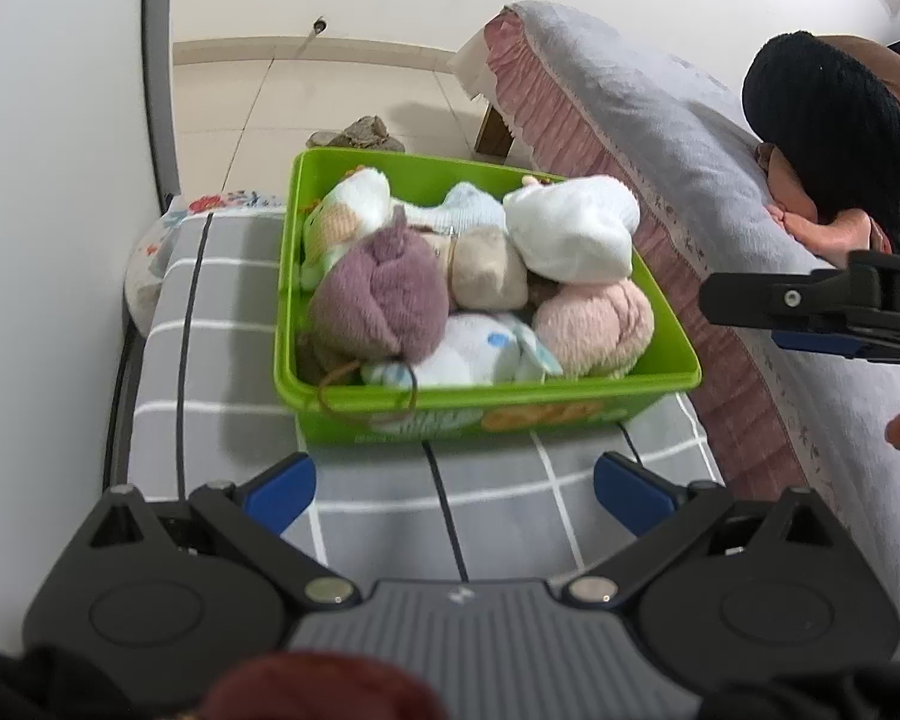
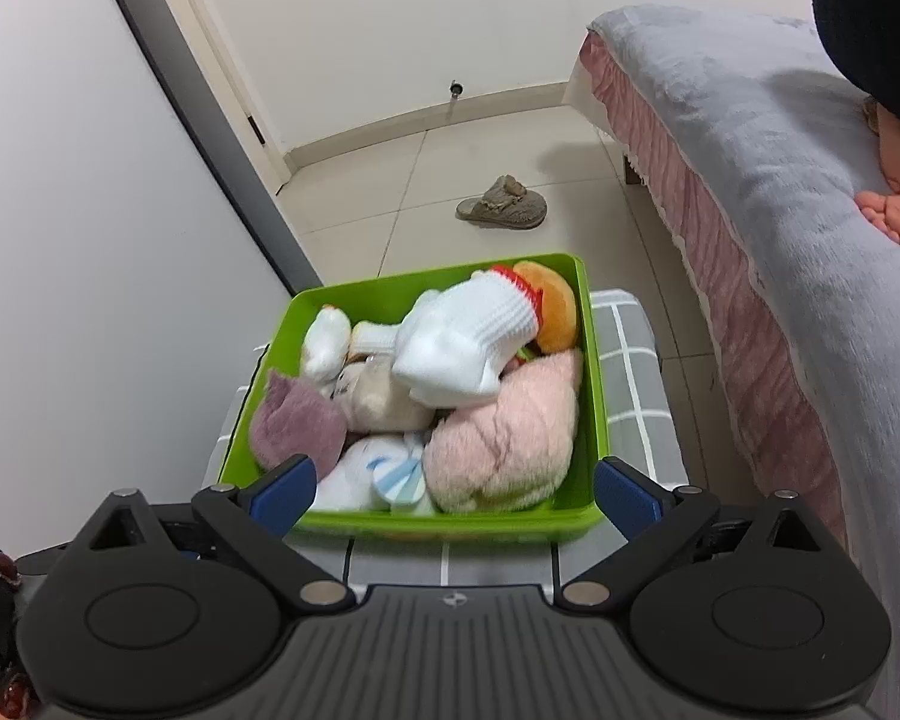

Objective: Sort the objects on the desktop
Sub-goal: 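Withdraw both tools from the tray toward the remaining white gloves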

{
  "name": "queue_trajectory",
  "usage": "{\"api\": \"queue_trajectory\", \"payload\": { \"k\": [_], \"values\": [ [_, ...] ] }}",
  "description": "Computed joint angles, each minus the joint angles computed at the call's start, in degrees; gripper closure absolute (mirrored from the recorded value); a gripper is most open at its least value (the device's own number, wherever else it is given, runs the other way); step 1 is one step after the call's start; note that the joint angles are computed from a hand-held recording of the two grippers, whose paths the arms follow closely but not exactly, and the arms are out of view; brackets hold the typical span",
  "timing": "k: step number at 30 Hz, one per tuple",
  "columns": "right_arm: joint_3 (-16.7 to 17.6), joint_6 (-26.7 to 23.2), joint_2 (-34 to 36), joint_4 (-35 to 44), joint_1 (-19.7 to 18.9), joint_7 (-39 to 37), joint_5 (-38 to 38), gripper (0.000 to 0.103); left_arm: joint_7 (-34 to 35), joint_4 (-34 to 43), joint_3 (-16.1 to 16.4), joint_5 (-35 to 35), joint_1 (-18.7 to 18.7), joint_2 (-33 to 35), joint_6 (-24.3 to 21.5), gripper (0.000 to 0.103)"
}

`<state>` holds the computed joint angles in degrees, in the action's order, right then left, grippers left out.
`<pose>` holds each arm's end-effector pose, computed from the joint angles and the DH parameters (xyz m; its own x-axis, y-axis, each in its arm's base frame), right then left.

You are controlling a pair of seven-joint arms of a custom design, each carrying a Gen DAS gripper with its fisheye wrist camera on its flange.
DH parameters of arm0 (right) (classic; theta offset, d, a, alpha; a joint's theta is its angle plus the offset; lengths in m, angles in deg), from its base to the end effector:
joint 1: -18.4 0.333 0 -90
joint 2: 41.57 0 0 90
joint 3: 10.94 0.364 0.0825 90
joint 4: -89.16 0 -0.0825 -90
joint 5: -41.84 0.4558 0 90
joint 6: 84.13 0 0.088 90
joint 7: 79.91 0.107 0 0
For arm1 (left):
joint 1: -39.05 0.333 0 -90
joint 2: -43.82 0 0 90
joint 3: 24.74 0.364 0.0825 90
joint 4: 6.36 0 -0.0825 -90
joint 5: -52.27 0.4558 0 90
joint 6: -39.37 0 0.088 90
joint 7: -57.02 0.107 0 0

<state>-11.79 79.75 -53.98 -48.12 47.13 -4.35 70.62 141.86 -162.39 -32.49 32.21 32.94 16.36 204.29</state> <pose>0.5034 0.2361 0.4799 0.3715 -0.8933 -0.2529 -0.7759 -0.1491 -0.6130 0.4372 -0.0874 0.4370 0.0684 -0.9636 0.2583 -0.8151 -0.2032 -0.5425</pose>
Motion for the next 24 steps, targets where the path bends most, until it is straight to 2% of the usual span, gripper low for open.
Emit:
{"api": "queue_trajectory", "payload": {
  "k": [11, 16, 18, 21, 24],
  "values": [
    [-2.4, 1.2, -6.7, -7.2, 3.3, -1.1, 1.2, 0.002, -5.6, -4.4, -4.9, 6.2, 2.2, -8.9, -5.6, 0.0],
    [-4.6, 2.1, -9.1, -10.3, 6.2, -1.9, 1.6, 0.002, -6.3, -6.7, -4.5, 7.2, 0.5, -12.7, -7.9, 0.0],
    [-5.3, 2.8, -9.8, -11.5, 7.1, -2.3, 1.4, 0.002, -6.5, -7.0, -5.0, 8.3, 0.5, -13.9, -10.6, 0.0],
    [-3.7, 0.2, -10.5, -11.9, 5.2, 0.9, -2.5, 0.002, -5.9, -7.7, -5.2, 9.9, 0.1, -15.6, -13.6, 0.0],
    [-7.2, -1.3, -12.4, -12.9, 8.8, -2.5, 0.4, 0.002, -5.2, -8.6, -4.2, 10.0, -0.7, -17.9, -16.9, 0.0]
  ]
}}
